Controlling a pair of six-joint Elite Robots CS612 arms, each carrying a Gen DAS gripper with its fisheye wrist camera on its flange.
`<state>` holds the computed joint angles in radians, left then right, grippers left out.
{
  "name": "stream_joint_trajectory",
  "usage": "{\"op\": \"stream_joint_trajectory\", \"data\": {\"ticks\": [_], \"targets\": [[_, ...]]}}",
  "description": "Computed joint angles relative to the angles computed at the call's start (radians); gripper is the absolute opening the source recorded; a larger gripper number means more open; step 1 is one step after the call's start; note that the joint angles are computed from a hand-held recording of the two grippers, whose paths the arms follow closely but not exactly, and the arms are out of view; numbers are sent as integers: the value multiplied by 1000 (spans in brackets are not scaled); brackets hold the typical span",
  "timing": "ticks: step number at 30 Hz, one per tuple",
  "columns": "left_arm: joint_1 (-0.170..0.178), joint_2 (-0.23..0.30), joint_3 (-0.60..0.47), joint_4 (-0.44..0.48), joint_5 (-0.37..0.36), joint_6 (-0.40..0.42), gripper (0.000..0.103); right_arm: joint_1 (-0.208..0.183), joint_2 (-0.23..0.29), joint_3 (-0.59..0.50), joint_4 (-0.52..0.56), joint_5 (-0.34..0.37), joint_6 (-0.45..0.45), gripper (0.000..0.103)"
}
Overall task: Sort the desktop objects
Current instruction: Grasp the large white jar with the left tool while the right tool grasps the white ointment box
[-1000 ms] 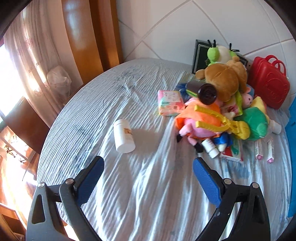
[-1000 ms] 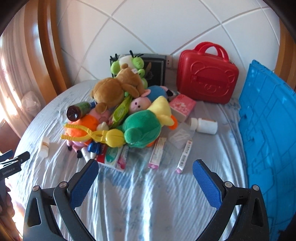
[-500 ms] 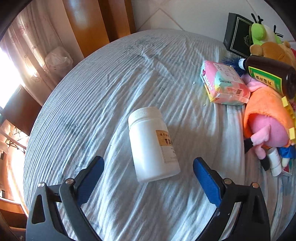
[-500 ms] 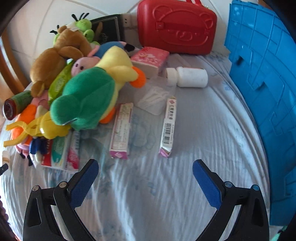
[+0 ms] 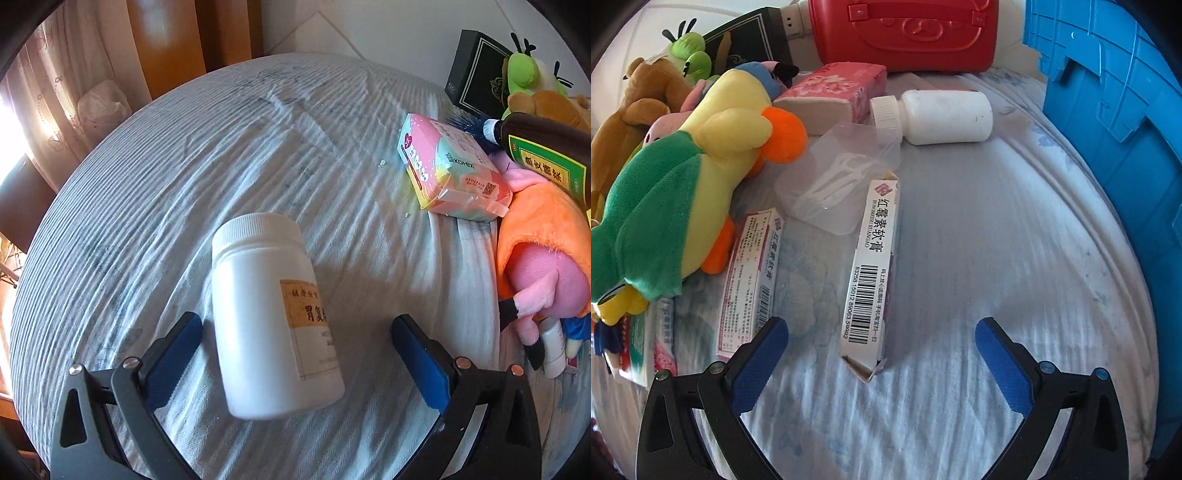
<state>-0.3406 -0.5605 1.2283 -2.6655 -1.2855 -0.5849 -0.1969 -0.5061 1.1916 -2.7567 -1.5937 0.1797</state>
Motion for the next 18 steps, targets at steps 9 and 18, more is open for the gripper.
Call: {"op": "stream_joint_trajectory", "data": {"ticks": [9,18], "targets": [[-3,2,38,-113,23,48,103,-15,9,10,-87,62,67,103],[-5,-4,43,-94,22,39,103,9,14,1,-54,-24,-56,103]]}}
